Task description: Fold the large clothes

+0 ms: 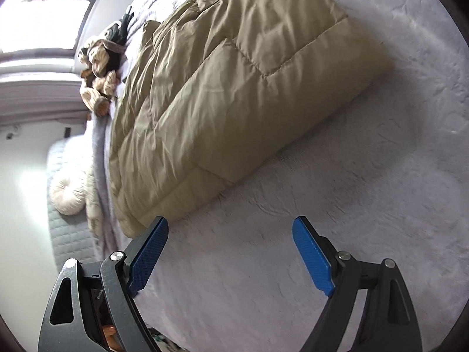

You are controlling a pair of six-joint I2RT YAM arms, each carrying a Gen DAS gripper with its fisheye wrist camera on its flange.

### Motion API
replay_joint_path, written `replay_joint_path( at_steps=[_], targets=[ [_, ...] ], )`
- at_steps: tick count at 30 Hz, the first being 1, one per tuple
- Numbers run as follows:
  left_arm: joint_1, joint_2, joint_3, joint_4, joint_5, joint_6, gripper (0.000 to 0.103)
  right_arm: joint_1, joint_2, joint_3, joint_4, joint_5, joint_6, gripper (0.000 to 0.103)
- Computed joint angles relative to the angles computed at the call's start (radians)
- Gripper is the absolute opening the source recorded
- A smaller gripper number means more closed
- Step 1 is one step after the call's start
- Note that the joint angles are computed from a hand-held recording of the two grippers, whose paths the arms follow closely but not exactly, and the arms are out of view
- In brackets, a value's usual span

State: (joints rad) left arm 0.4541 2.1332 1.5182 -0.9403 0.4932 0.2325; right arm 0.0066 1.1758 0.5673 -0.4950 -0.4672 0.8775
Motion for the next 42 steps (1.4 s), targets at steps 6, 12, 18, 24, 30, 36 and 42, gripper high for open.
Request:
replay_joint_path(
  at_steps=[6, 12, 18, 24, 30, 36, 42],
  targets=[
    [0.029, 0.118, 0.13, 0.003, 0.143, -0.018, 0.095, -0.052, 0.042, -0.092, 0.205, -0.09, 0.047, 0.089],
    [0.001, 0.344, 0.368, -0.032, 0.22, -0.074, 0.095, -0.083, 0.156, -0.138, 0.477, -0.124, 0.131, 0.089],
    [-0.052, 0.456, 0.488, 0.068, 0.263, -0.23, 0.095, -0.086, 0.425, -0.15, 0.898, -0.18, 0.285, 0.089],
    [-0.093, 0.469, 0.466, 0.236, 0.23, -0.431, 0.072, -0.034, 0.606, -0.049, 1.015, -0.113, 0.306, 0.09],
    [-0.101, 0.408, 0.402, 0.292, 0.314, -0.401, 0.019, -0.042, 0.622, -0.035, 1.017, -0.136, 0.368, 0.045],
    [-0.07, 0.29, 0.31, 0.26, 0.389, -0.29, 0.017, -0.06, 0.546, -0.048, 0.999, -0.185, 0.317, 0.026],
    [0.052, 0.202, 0.233, -0.007, 0.455, 0.005, 0.017, -0.066, 0.343, -0.145, 0.92, -0.233, 0.262, 0.026]
  ],
)
